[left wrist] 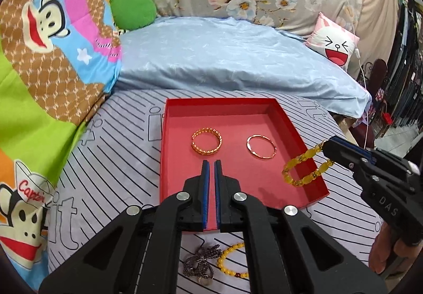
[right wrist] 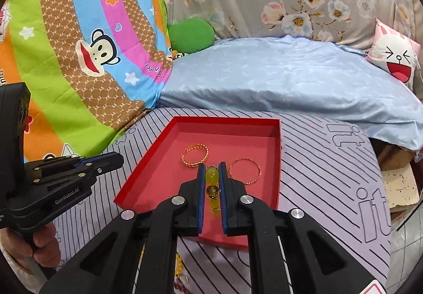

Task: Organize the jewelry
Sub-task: 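Carry both bracelets over the red tray while the right tool releases the yellow bracelet inside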

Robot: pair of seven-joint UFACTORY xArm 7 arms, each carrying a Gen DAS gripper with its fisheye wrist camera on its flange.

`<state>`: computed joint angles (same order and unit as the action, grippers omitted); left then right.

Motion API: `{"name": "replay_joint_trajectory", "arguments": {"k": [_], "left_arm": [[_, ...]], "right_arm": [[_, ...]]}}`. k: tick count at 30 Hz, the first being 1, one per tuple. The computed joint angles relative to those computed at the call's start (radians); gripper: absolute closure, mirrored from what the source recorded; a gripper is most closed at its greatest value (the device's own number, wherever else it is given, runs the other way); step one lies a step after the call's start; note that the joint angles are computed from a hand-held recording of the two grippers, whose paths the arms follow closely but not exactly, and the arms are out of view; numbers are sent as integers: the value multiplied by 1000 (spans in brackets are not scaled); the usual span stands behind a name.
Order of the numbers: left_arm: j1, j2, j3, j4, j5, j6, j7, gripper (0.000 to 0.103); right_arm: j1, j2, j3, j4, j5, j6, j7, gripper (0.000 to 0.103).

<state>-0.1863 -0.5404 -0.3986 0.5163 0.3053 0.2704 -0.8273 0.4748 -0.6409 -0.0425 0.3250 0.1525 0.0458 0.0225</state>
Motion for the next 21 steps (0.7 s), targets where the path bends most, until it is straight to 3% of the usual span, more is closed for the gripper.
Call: {"name": "replay_joint_trajectory", "arguments": {"k": [6, 8, 10, 12, 18, 20, 21], "left_arm": [[-88, -91, 35, -118, -70, 10, 5, 98], [-134, -113, 42, -170, -106, 18, -1, 90], [-147, -117, 22, -199, -120, 22, -22, 73], [-158, -104, 4, -217, -124, 24, -42, 71], [-154, -20, -14, -223, -105, -10, -90, 71], [-157, 6, -7, -221, -102, -28, -94, 79], [-159, 18, -5, -220, -98, -34, -91, 90]], "right_arm": [[23, -10, -18, -29, 9, 6, -6, 94], [19, -27, -11, -44, 12, 11, 0, 94], [16, -46, -9, -59, 14, 17, 6, 94], [9, -62, -2, -66, 13, 26, 13, 94], [-13, -96, 12, -80, 3, 47, 25, 94], [-11, -96, 9, -80, 3, 48, 25, 94], [-11, -96, 9, -80, 3, 48, 25, 94]]}}
